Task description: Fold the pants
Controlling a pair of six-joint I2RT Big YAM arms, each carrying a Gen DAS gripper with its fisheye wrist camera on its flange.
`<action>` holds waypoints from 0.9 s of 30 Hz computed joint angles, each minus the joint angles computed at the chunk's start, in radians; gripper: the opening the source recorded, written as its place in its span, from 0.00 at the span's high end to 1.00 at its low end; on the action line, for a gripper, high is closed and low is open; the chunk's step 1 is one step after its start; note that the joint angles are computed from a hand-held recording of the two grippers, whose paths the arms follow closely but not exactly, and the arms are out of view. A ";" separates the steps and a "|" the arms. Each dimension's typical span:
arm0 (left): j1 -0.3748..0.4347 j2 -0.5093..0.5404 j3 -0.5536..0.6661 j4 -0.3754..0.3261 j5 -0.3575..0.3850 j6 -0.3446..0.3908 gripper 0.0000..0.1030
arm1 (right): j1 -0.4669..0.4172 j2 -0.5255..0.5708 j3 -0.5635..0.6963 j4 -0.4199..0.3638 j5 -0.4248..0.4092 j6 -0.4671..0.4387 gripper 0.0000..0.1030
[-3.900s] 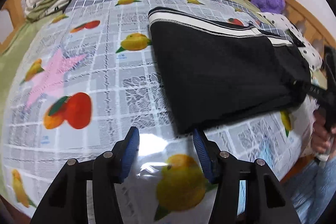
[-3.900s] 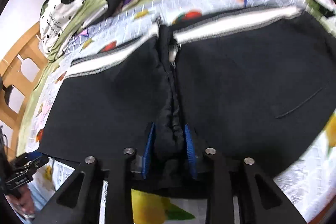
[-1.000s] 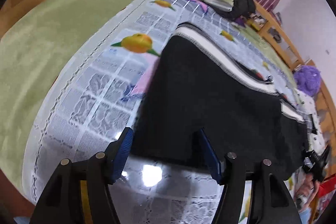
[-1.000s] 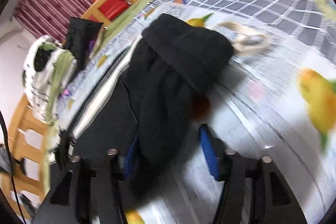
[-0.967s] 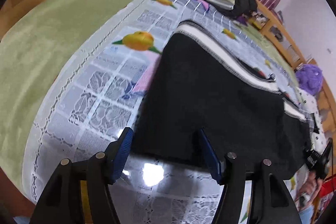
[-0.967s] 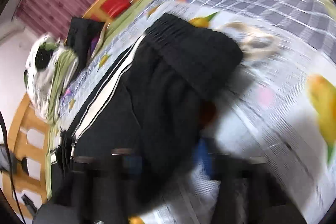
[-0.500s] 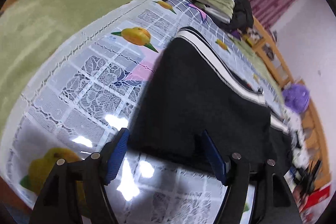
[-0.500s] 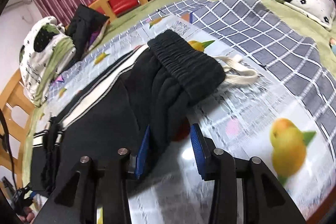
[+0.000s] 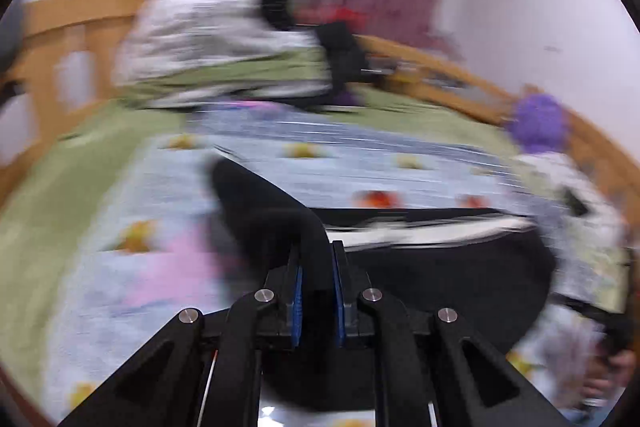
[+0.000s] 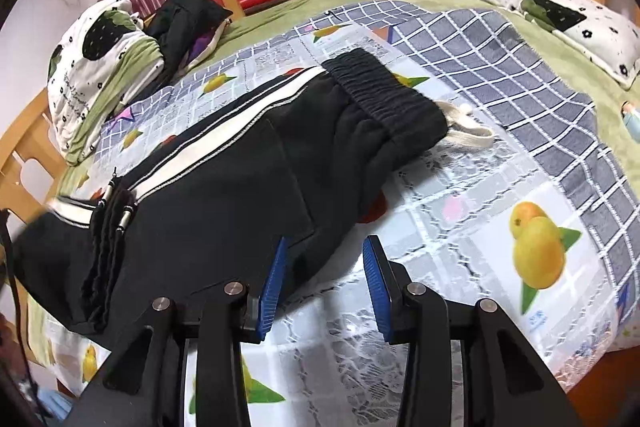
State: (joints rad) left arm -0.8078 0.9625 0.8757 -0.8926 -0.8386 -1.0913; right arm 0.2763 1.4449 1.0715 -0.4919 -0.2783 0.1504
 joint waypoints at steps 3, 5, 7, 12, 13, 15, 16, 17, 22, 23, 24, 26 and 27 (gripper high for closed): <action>0.005 0.093 0.013 0.225 0.151 0.124 0.89 | -0.028 -0.015 -0.011 0.002 -0.010 -0.009 0.62; 0.005 0.163 0.015 0.300 0.221 0.146 0.89 | -0.043 -0.019 -0.015 0.004 -0.011 -0.011 0.62; 0.017 0.234 0.022 0.323 0.305 0.136 0.89 | -0.054 -0.021 -0.017 0.000 -0.017 -0.003 0.62; -0.001 0.195 -0.020 0.337 0.328 0.098 0.72 | -0.043 -0.018 -0.012 -0.022 -0.082 -0.007 0.62; -0.016 0.164 -0.033 0.341 0.324 0.088 0.63 | -0.028 -0.023 -0.012 -0.027 -0.096 -0.013 0.62; -0.047 0.123 -0.030 0.296 0.268 0.057 0.42 | 0.005 -0.035 -0.014 -0.026 -0.124 -0.017 0.62; -0.076 0.098 -0.022 0.218 0.192 0.022 0.38 | 0.019 -0.039 -0.013 -0.026 -0.137 -0.016 0.62; -0.088 0.085 -0.023 0.178 0.153 0.006 0.38 | 0.043 -0.042 -0.007 -0.031 -0.155 -0.007 0.62; -0.077 0.022 -0.035 -0.108 0.086 -0.183 0.38 | 0.169 -0.035 0.046 -0.084 -0.207 0.030 0.62; -0.065 0.007 -0.050 -0.147 0.092 -0.229 0.38 | 0.195 -0.032 0.058 -0.097 -0.198 0.040 0.62; -0.060 -0.009 -0.068 -0.169 0.093 -0.263 0.38 | 0.217 -0.026 0.071 -0.111 -0.190 0.050 0.62; -0.046 -0.038 -0.098 -0.224 0.096 -0.334 0.40 | 0.267 -0.003 0.110 -0.137 -0.175 0.091 0.56; -0.043 -0.055 -0.113 -0.235 0.095 -0.350 0.40 | 0.282 0.008 0.123 -0.137 -0.174 0.113 0.54</action>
State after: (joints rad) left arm -0.8511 0.9076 0.7624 -1.1275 -0.7437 -1.4409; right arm 0.5579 1.4532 1.1941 -0.6293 -0.4519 0.2630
